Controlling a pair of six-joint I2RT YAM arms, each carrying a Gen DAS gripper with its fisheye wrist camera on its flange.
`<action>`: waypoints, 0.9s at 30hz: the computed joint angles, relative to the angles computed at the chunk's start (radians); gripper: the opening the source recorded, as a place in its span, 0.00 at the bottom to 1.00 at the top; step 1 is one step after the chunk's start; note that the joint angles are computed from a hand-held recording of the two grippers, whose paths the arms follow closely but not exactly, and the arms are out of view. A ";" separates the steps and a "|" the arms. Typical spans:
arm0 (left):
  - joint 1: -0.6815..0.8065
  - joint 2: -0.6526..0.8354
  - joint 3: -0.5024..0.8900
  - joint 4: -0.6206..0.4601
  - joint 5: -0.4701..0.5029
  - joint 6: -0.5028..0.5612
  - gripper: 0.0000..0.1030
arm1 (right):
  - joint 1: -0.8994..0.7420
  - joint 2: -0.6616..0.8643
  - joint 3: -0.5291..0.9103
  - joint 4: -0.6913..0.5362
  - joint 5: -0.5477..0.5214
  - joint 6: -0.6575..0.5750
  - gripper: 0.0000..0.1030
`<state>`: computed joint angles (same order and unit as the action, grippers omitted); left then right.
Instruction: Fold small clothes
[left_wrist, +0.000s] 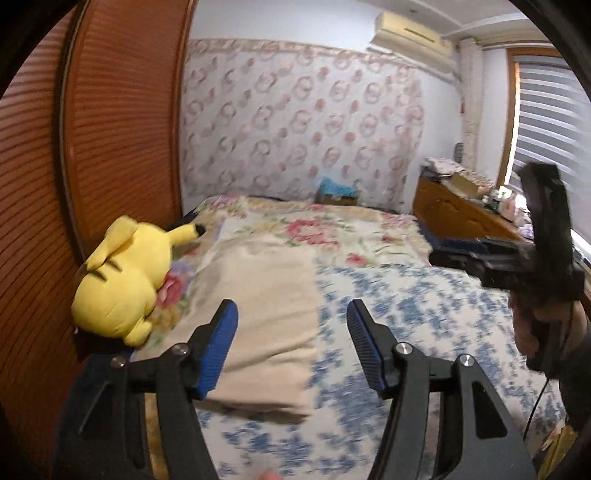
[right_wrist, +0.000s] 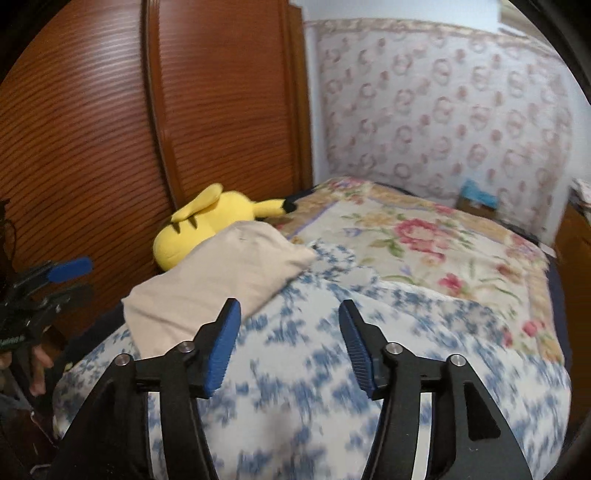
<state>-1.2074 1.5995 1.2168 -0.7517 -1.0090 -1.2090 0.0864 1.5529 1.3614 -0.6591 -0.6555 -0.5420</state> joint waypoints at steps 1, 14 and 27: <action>-0.007 0.019 0.031 -0.014 -0.005 0.003 0.59 | -0.038 -0.041 -0.029 -0.009 -0.018 -0.009 0.60; -0.132 0.336 0.527 -0.275 -0.062 -0.023 0.59 | -0.603 -0.359 -0.173 -0.210 -0.289 -0.163 0.65; -0.237 0.584 0.954 -0.693 -0.117 -0.279 0.59 | -0.976 -0.287 -0.050 -0.551 -0.467 -0.521 0.65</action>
<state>-1.4441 2.1834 2.1704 -1.4448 -1.1259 -1.4884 -0.8899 1.2661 1.3110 -1.2101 -1.1227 -1.0632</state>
